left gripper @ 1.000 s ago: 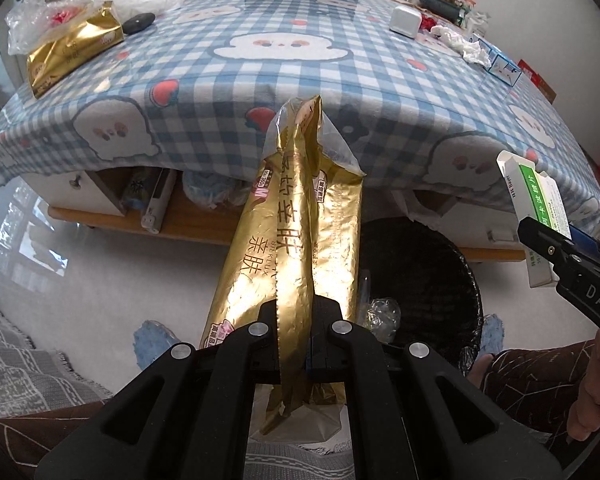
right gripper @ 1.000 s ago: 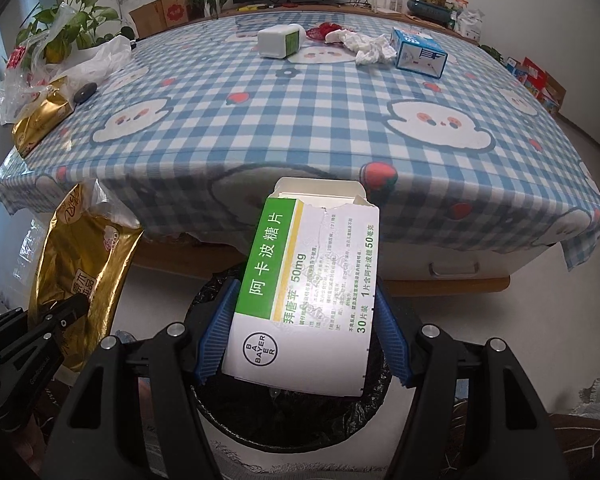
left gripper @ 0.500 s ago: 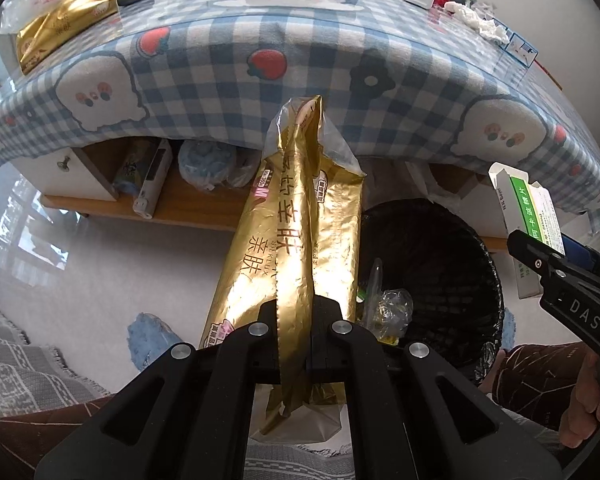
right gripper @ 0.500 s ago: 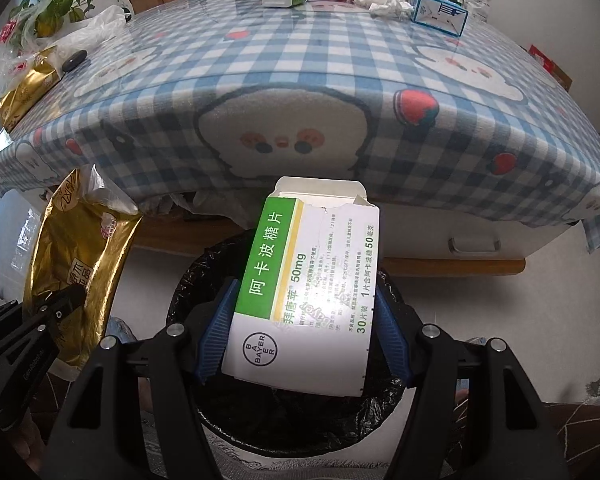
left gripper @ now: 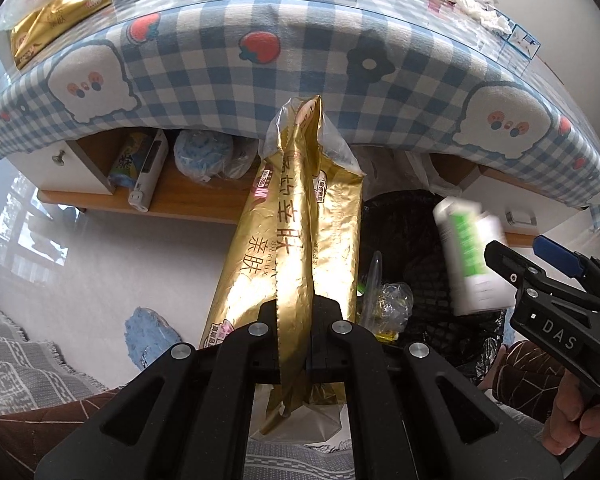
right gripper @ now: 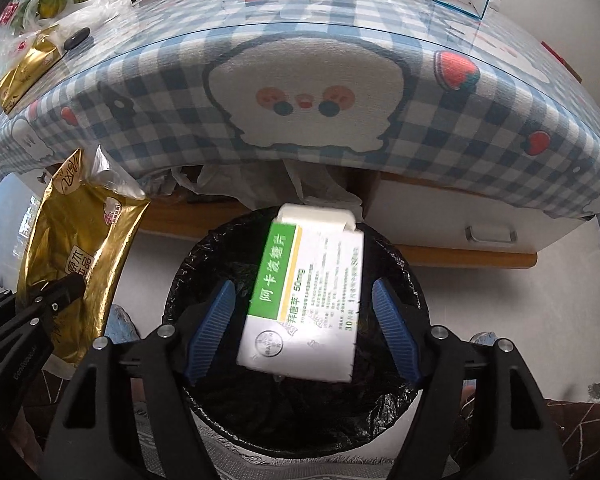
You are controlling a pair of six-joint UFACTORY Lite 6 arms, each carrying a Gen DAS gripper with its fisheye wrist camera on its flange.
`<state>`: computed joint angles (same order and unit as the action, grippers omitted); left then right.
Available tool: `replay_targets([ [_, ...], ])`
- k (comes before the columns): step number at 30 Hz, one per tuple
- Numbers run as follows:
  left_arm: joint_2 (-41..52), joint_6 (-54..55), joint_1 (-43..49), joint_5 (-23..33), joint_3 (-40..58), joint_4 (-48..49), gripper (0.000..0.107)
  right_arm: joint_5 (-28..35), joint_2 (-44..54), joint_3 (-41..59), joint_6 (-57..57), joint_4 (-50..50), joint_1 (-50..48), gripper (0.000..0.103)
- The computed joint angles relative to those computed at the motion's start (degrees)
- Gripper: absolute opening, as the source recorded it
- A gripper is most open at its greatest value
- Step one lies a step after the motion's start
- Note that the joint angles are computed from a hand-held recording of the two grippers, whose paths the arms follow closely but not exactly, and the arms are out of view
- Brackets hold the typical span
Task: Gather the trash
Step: 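Open the right tool to drop the medicine box into the bin, then open the left tool to drop the gold bag into the bin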
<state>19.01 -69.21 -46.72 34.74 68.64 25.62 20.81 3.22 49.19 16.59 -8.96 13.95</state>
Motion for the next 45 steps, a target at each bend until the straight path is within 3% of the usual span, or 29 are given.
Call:
replay_targets([
  [7, 1.5, 0.2, -1.4, 1.2, 3.2, 0.0, 0.002, 1.7, -2.6, -0.5, -3.4, 2.0, -4.4, 0.092],
  [11, 3.6, 0.8, -2.3, 1.8, 5.7, -1.8, 0.002, 2.2, -4.2, -1.5, -7.5, 3.6, -8.7, 0.095],
  [17, 9.2, 1.4, -5.0, 3.5, 12.1, -2.9, 0.002, 1.6, -5.9, -4.1, -21.1, 11.1, -18.4, 0.095],
  [26, 19.7, 5.3, -7.3, 5.7, 23.8, -5.8, 0.002, 0.2, -2.9, -4.0, -26.7, 10.5, -25.3, 0.095],
  [38, 32.1, 9.9, -9.3, 8.4, 39.5, -9.8, 0.002, -1.0, -0.6, -4.2, -42.0, 18.5, -35.8, 0.095],
  [45, 40.9, 12.2, -11.3, 12.4, 52.6, -10.9, 0.002, -1.1, 0.7, -3.4, -41.7, 17.9, -38.4, 0.095],
])
